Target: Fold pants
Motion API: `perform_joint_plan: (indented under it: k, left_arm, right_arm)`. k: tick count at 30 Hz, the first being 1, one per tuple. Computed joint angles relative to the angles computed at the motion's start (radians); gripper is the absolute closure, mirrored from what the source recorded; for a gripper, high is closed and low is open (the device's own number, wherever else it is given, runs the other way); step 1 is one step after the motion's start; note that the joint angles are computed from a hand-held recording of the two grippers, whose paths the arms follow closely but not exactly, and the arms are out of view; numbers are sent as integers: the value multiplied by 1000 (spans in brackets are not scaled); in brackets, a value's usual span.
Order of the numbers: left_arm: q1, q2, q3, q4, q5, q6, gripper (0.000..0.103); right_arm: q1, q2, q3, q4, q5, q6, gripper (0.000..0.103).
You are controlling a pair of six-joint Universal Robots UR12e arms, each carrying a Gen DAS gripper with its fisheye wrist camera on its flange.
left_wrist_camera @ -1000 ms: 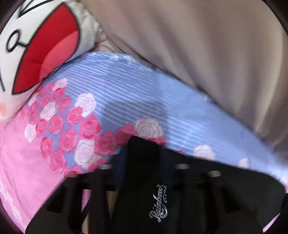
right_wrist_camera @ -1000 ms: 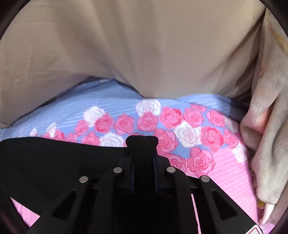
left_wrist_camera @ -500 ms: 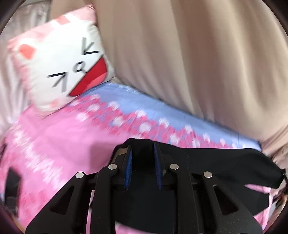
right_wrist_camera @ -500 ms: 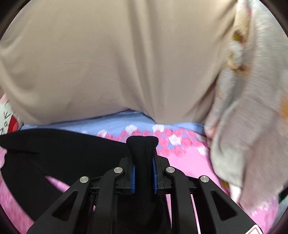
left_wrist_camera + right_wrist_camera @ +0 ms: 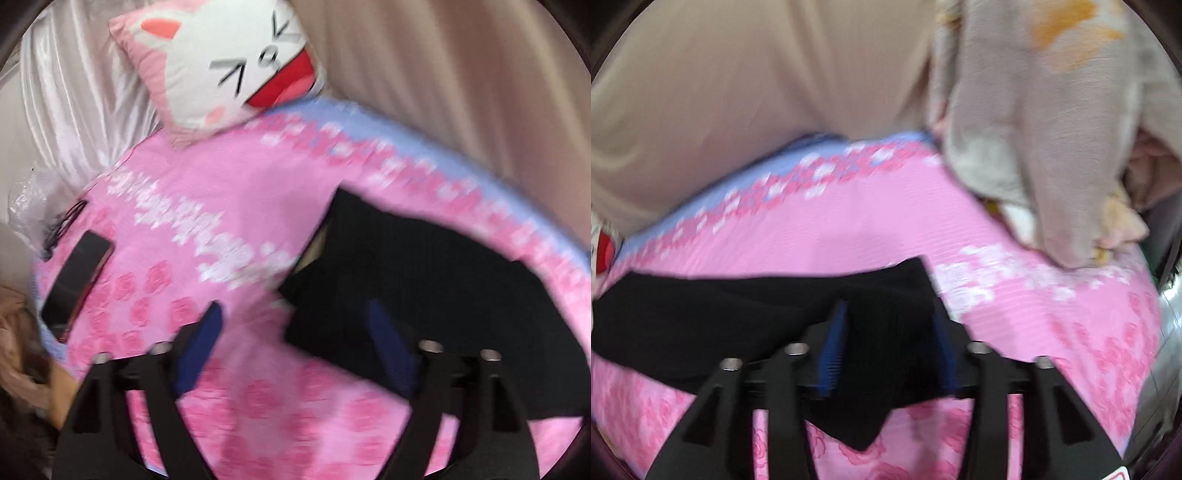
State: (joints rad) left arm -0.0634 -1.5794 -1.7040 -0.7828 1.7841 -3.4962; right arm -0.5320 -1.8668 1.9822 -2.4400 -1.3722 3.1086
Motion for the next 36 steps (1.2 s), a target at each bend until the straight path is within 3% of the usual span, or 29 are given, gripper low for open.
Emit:
perform_joint_plan:
  k: [1,3,5,8,14,16,17,18,19,21,24,26,27,29,31,32,33,35,36]
  left_arm:
    - [-14,1,-2,35,9,7,8]
    - [-50,-11,9,72,43,33,8]
    - [-91,-35,30,80,64,58,5]
    - [-137,-78,65,67,20,102,5]
    - [-199,-168,134,-1,-76,158,5]
    - [-213,-177,137,-3,-87,169,5]
    - [-219,-183,140,-4,-88,173,5]
    - [-226,-190,145,-7,-86,171,5]
    - [-228,-194,149,-16,-88,168,5]
    - [-234,-210,168,-44,-84,154,5]
    - [-238,-208,165,-48,-50,155,5]
    - [-238,-207,156,-48,-32,155,5]
    - [-235,-206,154,-55,-34,153,5]
    - [-226,-207,151,-80,-53,142,5]
    - [-224,-214,155,-98,-57,135,5]
    - [-225,-217,159,-105,-55,135,5]
    - [-226,-223,166,-115,-52,136,5]
    - [-231,-230,174,-116,-52,141,5]
    - [-233,-233,179,-113,-56,147,5]
  right_arm:
    - [-3,-16,7,-21,-16,16,34]
    - [-25,-44,21,-68,-16,62,33]
    - [-70,-74,29,-65,74,111,32]
    - [-103,-80,29,-50,176,142,19]
    - [-88,-13,-23,166,262,176,19]
    - [-89,9,-24,164,305,218,20]
    - [-77,29,-35,170,279,242,22]
    - [-60,46,-49,185,235,250,54]
    - [-36,75,-78,223,182,239,94]
    - [-7,107,-111,219,161,228,95]
    - [-20,48,-77,-39,230,215,96]
    - [-45,3,-42,-140,247,188,95]
    - [-59,-30,-16,-138,203,146,87]
    - [-60,-54,9,-7,57,99,77]
    - [-81,-73,32,153,-11,117,77]
    - [-91,-84,44,190,-28,140,77]
    - [-120,-114,74,202,-5,178,76]
    - [-185,-157,111,167,131,230,54]
    - [-207,-166,118,149,188,255,35]
